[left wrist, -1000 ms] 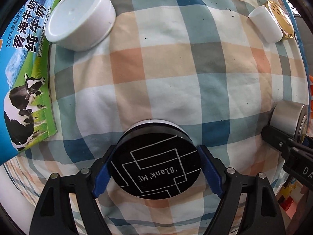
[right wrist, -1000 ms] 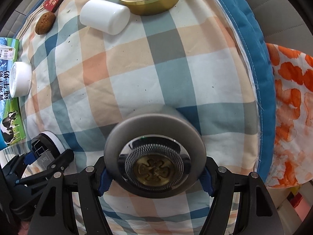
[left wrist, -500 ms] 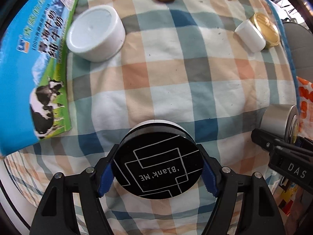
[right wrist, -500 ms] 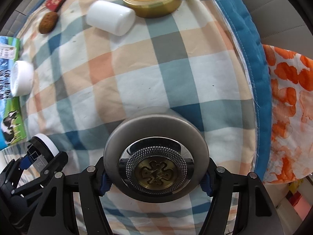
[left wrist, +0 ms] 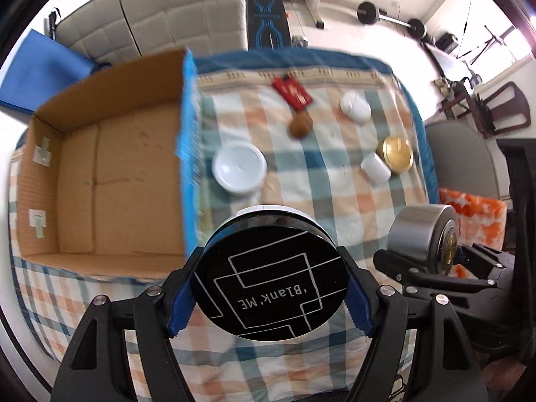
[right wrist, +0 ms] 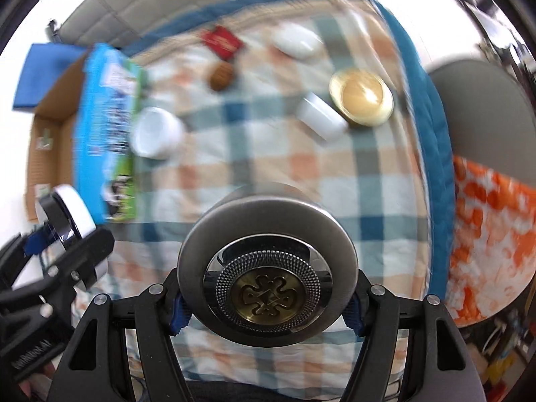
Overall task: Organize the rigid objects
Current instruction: 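Carry the black tin with the left tool while the right tool carries the silver tin into the box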
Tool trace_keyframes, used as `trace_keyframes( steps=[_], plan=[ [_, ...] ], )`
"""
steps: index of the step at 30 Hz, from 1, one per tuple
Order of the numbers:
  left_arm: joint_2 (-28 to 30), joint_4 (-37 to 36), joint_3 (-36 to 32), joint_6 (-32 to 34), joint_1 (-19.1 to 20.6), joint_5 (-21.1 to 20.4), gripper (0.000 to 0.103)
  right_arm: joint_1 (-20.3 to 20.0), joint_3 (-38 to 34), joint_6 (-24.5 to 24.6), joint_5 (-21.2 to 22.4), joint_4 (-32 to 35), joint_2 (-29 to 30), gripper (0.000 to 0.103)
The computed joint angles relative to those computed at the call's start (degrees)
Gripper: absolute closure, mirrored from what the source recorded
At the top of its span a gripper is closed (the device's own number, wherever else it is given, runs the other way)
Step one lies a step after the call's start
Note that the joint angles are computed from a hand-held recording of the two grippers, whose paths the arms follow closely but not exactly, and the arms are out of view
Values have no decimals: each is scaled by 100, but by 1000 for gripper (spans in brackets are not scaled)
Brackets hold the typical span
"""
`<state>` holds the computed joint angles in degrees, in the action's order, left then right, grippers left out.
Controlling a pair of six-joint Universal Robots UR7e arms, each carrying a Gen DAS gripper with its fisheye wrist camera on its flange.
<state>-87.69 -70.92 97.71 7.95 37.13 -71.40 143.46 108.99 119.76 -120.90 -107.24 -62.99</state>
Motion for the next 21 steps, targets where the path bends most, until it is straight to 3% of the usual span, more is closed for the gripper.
trace_keyframes(
  steps=[8,13,21],
  plan=[
    [1167,-145,-1834,779,613,375,30,-433,-1571,-846,-664,544,842,32],
    [2200,-235,-2877,1044,1009,555,30,-895,-2216,-1502,-928,309,1323,32],
    [4005,778,-5083,776,1816,522,30,-1686,-2903,-2572,-1069,-462,1971,31]
  ],
)
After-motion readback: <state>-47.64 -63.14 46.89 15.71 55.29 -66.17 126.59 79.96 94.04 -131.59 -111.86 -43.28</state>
